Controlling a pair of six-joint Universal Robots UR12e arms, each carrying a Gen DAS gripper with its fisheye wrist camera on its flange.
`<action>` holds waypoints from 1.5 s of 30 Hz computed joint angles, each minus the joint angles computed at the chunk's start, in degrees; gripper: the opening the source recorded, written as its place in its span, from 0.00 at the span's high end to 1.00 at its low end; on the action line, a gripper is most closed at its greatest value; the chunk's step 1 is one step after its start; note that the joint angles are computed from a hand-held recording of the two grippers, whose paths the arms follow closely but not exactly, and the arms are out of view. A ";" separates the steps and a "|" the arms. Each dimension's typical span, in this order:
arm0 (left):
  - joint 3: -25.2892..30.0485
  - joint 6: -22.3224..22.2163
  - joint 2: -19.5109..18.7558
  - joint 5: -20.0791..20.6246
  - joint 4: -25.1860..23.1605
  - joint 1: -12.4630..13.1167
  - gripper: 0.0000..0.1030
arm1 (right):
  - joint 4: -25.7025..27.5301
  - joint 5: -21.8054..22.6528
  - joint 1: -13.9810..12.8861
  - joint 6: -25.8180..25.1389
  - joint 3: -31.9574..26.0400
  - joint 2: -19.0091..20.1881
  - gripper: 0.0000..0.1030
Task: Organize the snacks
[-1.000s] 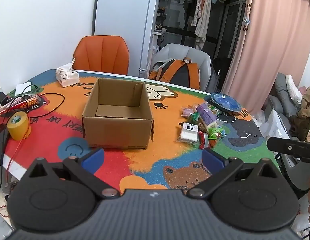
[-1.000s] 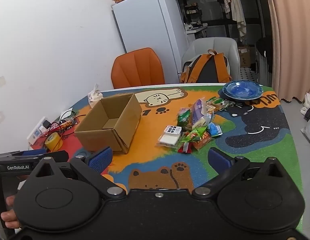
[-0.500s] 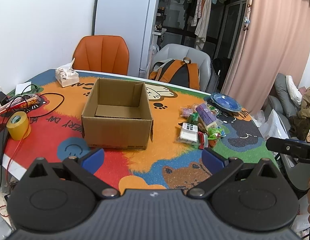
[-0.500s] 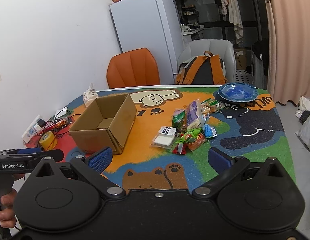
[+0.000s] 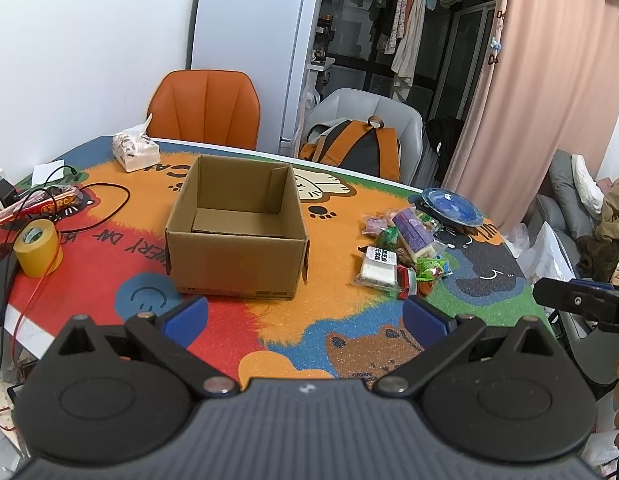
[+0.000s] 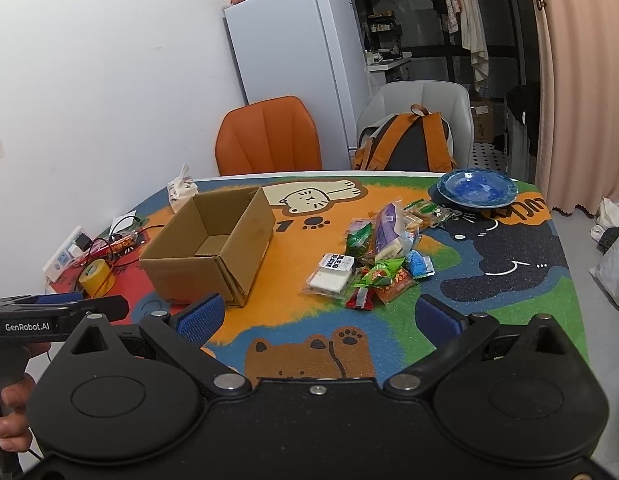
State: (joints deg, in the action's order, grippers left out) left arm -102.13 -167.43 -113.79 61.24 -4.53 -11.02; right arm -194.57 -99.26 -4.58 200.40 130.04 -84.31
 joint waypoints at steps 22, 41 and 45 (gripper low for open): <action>-0.09 -0.11 -0.03 -0.32 0.12 0.06 0.00 | 0.17 -0.34 0.09 -0.15 -0.12 -0.06 0.00; 0.30 -0.45 -0.23 0.48 0.18 -0.68 0.00 | -0.03 0.71 -0.66 -0.82 -0.14 0.65 0.00; 1.21 0.63 -1.02 1.44 0.45 -1.38 0.00 | -0.48 1.51 -1.24 -0.92 -0.06 1.15 0.00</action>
